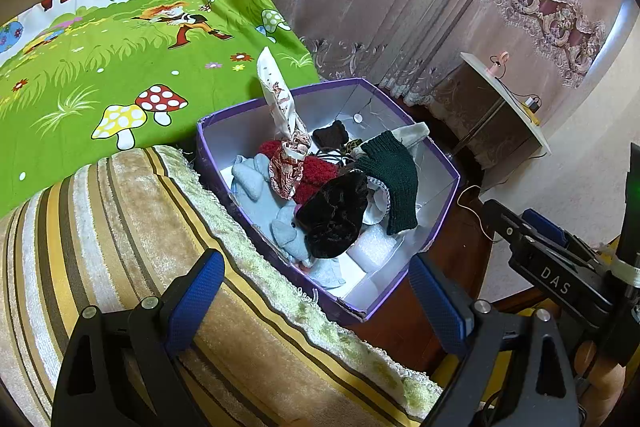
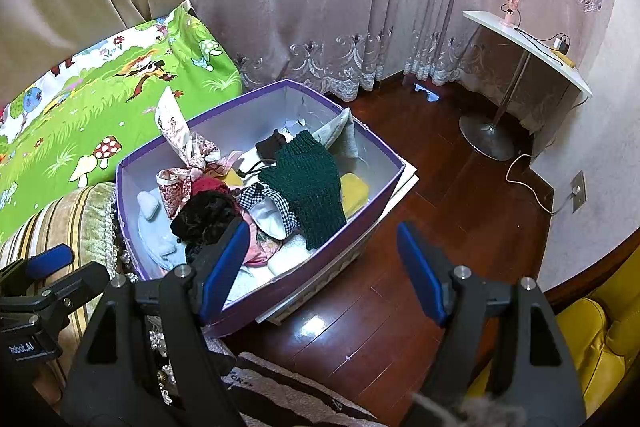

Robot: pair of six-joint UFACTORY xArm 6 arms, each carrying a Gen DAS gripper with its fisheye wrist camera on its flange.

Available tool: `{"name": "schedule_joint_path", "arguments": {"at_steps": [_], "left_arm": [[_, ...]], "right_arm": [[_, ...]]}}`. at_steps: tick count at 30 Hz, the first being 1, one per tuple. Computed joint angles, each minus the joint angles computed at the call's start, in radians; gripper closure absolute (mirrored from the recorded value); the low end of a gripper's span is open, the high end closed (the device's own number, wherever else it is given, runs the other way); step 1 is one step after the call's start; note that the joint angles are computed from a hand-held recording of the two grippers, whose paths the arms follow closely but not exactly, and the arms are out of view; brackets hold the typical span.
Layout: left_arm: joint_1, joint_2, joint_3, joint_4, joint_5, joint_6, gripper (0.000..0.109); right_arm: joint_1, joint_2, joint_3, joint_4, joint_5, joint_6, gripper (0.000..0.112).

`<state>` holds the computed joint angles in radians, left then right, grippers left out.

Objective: Organize soft objects

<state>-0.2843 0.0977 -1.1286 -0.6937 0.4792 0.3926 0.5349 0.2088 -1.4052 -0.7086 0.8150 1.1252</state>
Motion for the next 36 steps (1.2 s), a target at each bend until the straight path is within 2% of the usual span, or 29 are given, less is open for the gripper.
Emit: {"name": "schedule_joint_path", "arguments": {"at_steps": [31, 36], "left_arm": [[0.001, 0.004, -0.001, -0.002, 0.003, 0.005, 0.013], [-0.004, 0.006, -0.002, 0.024, -0.009, -0.028, 0.012]], "right_arm": [[-0.001, -0.001, 0.003, 0.005, -0.002, -0.001, 0.034], [-0.002, 0.000, 0.003, 0.005, -0.002, -0.002, 0.034]]}}
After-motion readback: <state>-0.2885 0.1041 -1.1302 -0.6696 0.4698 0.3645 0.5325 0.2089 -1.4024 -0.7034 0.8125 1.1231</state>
